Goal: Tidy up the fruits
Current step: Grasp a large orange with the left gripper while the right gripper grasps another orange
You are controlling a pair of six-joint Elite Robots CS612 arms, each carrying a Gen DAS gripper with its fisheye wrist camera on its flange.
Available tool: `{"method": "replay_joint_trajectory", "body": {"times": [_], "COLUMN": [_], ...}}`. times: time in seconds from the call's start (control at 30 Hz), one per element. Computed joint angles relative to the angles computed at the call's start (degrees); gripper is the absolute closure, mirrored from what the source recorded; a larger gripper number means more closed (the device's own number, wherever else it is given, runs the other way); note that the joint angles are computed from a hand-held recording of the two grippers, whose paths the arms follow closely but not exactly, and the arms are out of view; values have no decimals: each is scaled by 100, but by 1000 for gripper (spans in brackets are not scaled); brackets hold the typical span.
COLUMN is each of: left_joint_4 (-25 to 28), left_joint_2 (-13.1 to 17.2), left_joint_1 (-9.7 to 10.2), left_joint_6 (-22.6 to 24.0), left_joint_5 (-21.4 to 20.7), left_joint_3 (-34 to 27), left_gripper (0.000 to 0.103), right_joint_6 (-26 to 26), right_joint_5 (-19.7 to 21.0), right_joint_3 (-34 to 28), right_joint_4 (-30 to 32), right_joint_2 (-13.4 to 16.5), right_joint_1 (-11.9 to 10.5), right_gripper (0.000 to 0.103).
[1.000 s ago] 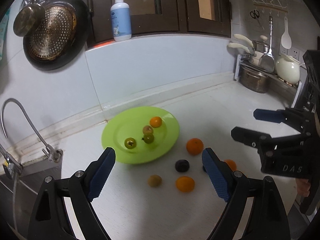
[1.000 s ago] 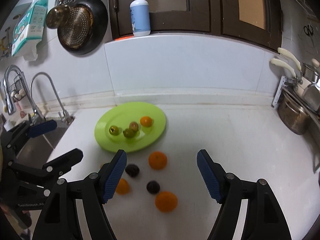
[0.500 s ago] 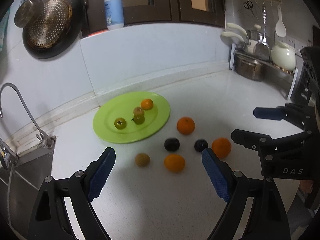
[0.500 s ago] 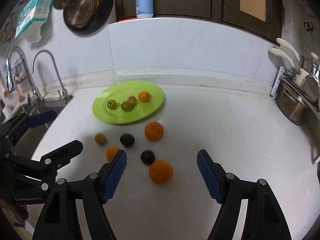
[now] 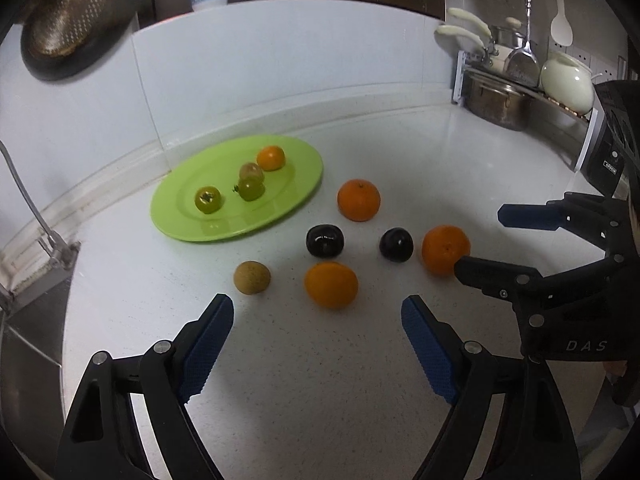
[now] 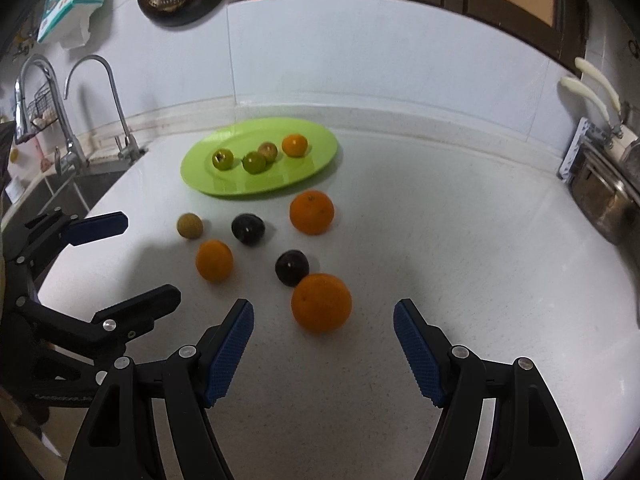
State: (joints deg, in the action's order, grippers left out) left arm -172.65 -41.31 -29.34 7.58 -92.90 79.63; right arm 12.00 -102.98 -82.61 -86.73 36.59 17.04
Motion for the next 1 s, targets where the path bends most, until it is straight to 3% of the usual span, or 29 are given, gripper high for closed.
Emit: {"method": "replay_joint_trajectory", "body": {"times": [0.17, 0.5, 1.0], "left_joint_4": [173, 535, 1105], "left_joint_2": [96, 253, 403], "left_joint_1": [-10, 30, 62], "left_joint_6": [80, 81, -139], "left_joint_5": [-17, -367, -608], "left_joint_3": [-152, -430, -763], "left_gripper": [23, 43, 65], "right_joint_6": [53, 39, 180], "right_joint_5": [221, 645, 907], "right_joint_3": [58, 215, 334], "right_joint_4": [93, 114, 151], "right_joint_2": [2, -41, -82], "right_joint_1": [-66, -159, -227], "right_gripper": [33, 48, 61]}}
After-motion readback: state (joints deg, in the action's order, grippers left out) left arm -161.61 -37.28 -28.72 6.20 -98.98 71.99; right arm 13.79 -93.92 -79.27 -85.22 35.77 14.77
